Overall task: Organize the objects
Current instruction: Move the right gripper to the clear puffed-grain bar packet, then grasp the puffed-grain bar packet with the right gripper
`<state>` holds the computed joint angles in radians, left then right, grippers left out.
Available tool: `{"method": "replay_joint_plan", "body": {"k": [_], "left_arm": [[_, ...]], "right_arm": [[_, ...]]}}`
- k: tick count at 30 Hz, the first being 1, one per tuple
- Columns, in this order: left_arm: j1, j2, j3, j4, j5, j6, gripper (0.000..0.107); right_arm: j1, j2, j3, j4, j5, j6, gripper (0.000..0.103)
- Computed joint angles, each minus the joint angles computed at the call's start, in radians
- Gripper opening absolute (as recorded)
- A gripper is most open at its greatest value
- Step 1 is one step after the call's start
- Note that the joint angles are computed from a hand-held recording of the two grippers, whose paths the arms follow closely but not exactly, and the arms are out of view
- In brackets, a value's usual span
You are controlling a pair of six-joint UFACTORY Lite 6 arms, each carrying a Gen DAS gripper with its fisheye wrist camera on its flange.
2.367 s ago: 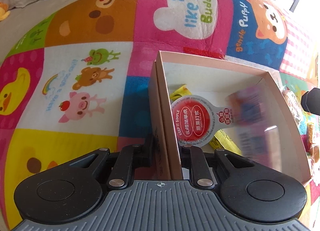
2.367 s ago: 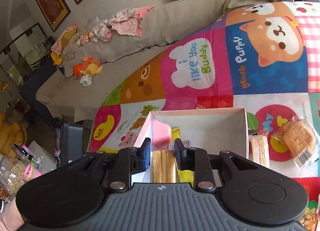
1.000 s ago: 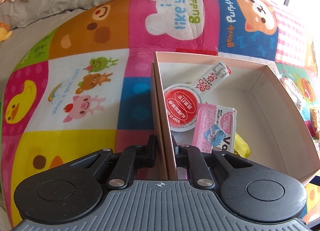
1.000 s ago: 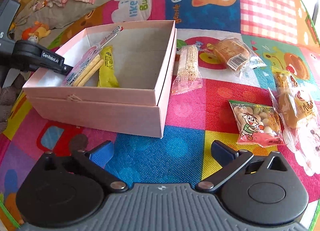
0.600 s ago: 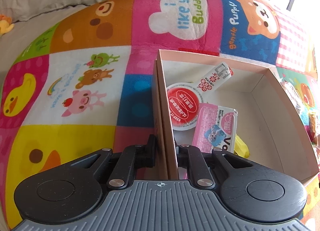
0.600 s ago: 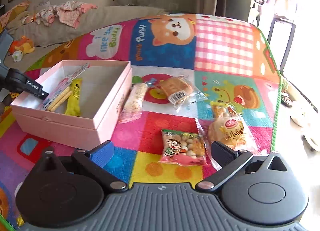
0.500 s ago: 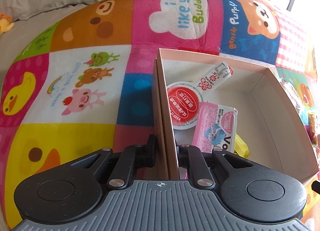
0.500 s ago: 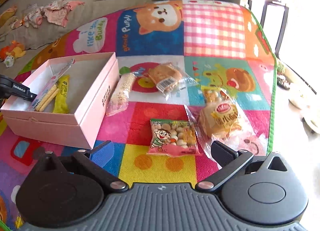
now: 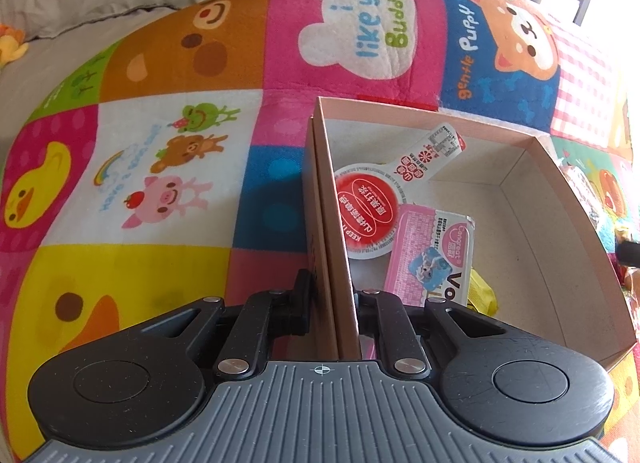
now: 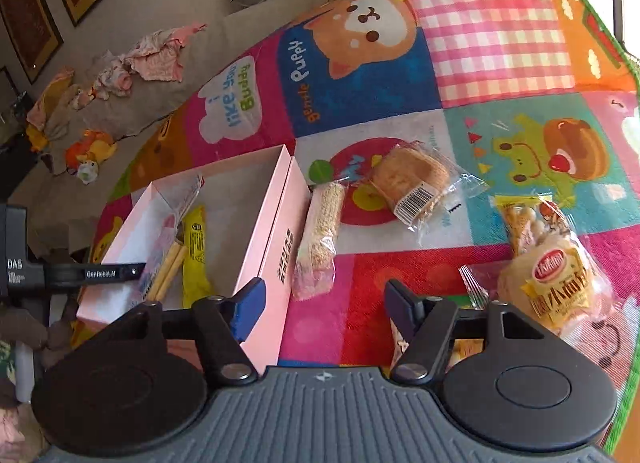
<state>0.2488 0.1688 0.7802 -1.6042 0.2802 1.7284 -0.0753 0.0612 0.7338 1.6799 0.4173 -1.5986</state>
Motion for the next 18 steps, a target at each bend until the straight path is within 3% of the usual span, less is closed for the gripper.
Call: {"method": "replay_joint_plan", "body": {"k": [1,5,9,12,15,18], "left_arm": [[0.0,0.0,0.0,0.0,0.0,0.0,0.016],[0.0,0.001,0.001,0.005,0.0,-0.007,0.016],[0.004,0.006,0.004,0.004,0.007,-0.005,0.016],[0.008,0.006,0.004,0.005,0.013,-0.001,0.016],[0.01,0.008,0.004,-0.002,0.016,0.006,0.017],[0.012,0.005,-0.004,-0.035,0.02,0.039,0.017]], "right_arm": [[0.001,0.084,0.09,-0.039,0.0,0.064,0.044],[0.001,0.403,0.44,-0.274,0.079,0.36,0.041],[0.047,0.567,0.625,-0.469,0.058,0.576,0.041],[0.051,0.545,0.584,-0.444,0.032,0.531,0.039],[0.033,0.43,0.443,-0.396,-0.001,0.443,0.032],[0.005,0.256,0.234,-0.354,-0.041,0.321,0.032]]}}
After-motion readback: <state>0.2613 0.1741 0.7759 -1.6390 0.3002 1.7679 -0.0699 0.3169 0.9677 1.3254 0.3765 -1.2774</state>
